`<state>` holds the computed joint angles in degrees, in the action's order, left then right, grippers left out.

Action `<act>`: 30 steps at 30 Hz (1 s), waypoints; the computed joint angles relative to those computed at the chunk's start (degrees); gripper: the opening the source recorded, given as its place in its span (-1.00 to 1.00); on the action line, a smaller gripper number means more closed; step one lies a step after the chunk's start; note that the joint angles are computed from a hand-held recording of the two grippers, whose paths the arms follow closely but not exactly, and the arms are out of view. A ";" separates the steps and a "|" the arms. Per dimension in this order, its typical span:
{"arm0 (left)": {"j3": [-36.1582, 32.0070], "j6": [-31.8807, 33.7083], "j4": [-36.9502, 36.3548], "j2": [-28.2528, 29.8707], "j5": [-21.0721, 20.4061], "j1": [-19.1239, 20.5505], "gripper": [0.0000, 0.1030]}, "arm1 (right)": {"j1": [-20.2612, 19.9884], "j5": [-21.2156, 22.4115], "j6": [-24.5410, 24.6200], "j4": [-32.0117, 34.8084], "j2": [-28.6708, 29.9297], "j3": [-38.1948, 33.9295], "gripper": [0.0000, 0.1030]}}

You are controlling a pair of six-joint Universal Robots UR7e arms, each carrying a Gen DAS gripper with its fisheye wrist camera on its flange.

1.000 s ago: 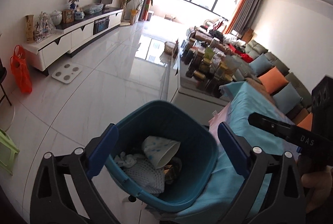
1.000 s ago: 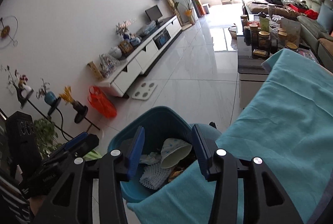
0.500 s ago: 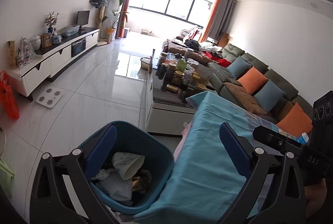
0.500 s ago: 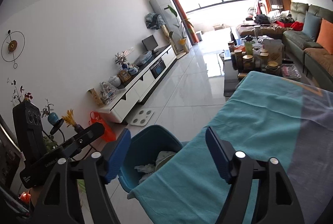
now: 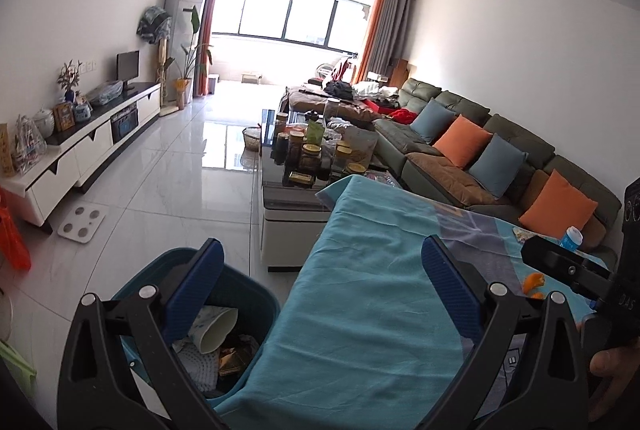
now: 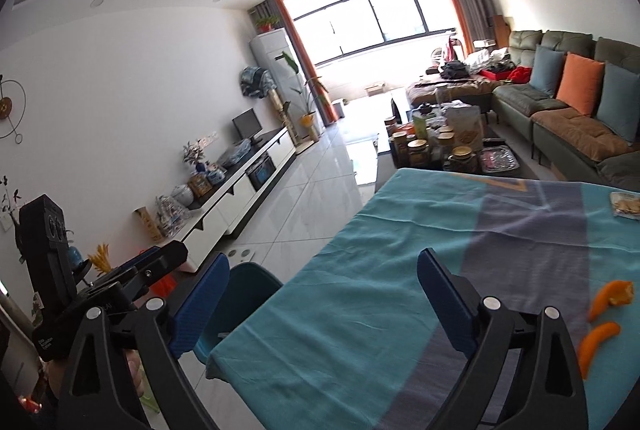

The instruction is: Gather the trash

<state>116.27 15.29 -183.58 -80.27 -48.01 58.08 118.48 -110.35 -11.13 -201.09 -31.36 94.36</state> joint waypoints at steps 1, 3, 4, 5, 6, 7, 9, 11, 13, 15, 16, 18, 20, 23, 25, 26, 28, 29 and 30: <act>0.49 0.32 -0.58 0.00 -0.23 -0.27 0.89 | -0.04 -0.66 -0.03 -0.88 -0.43 0.85 0.79; 1.15 1.04 -2.36 0.65 -0.26 -1.18 0.89 | -0.15 -1.69 -0.15 -2.31 -1.16 2.21 0.80; 1.28 1.55 -3.12 0.88 -0.34 -1.42 0.89 | -0.25 -2.22 -0.30 -3.35 -1.59 3.11 0.81; 1.52 1.93 -3.68 1.03 -0.58 -1.63 0.89 | -0.30 -2.87 -0.48 -4.42 -1.99 3.98 0.83; 1.81 2.01 -4.18 1.41 -0.59 -2.08 0.89 | -0.32 -3.38 -0.59 -5.31 -2.24 4.73 0.83; 1.88 2.03 -4.26 1.57 -0.83 -2.22 0.89 | -0.32 -4.02 -0.60 -6.36 -2.65 5.59 0.84; 2.11 1.83 -4.48 2.03 -1.29 -2.54 0.89 | -0.43 -5.09 -0.52 -7.99 -3.49 7.28 0.84; 2.79 1.49 -4.75 2.55 -1.80 -3.16 0.89 | -0.36 -6.25 -0.72 -9.52 -4.08 8.62 0.86; 3.52 1.04 -4.89 2.96 -2.44 -3.69 0.89 | -0.31 -7.66 -1.06 -11.65 -4.91 10.48 0.87; 3.94 0.60 -4.77 3.76 -3.07 -4.23 0.89 | -0.44 -8.52 -0.96 -13.33 -5.65 12.05 0.87; 4.08 0.37 -4.54 4.10 -3.48 -4.38 0.89 | -0.52 -9.15 -0.98 -14.48 -6.01 12.95 0.87; 4.59 -0.38 -4.52 4.99 -4.50 -4.88 0.89 | -0.65 -10.55 -0.78 -16.44 -6.71 14.63 0.87; 4.91 -0.68 -4.08 5.76 -5.57 -5.25 0.89 | -0.80 -12.35 -0.73 -18.74 -7.34 16.30 0.87; 5.36 -0.49 -4.01 7.23 -6.89 -5.92 0.89 | -1.18 -13.98 -0.33 -21.25 -8.40 18.42 0.87; 5.87 -0.04 -4.98 8.19 -7.16 -6.49 0.89 | -1.26 -15.68 -0.28 -22.94 -8.78 19.52 0.87; 6.02 0.10 -5.09 8.58 -7.57 -6.64 0.89 | -1.34 -16.09 -0.22 -23.22 -9.07 19.95 0.87; 6.48 0.66 -5.92 9.69 -8.22 -7.13 0.89 | -1.56 -17.21 -0.10 -24.17 -9.63 21.03 0.87; 6.66 0.88 -6.06 10.02 -8.30 -7.32 0.89 | -1.61 -17.51 0.02 -24.19 -9.75 21.26 0.87; 6.75 1.07 -6.26 10.40 -8.46 -7.50 0.89 | -1.68 -17.98 -0.06 -24.60 -9.90 21.67 0.87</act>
<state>123.03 16.36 -189.84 -69.87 -56.47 50.58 116.80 -128.34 -11.18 -225.69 -41.26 116.03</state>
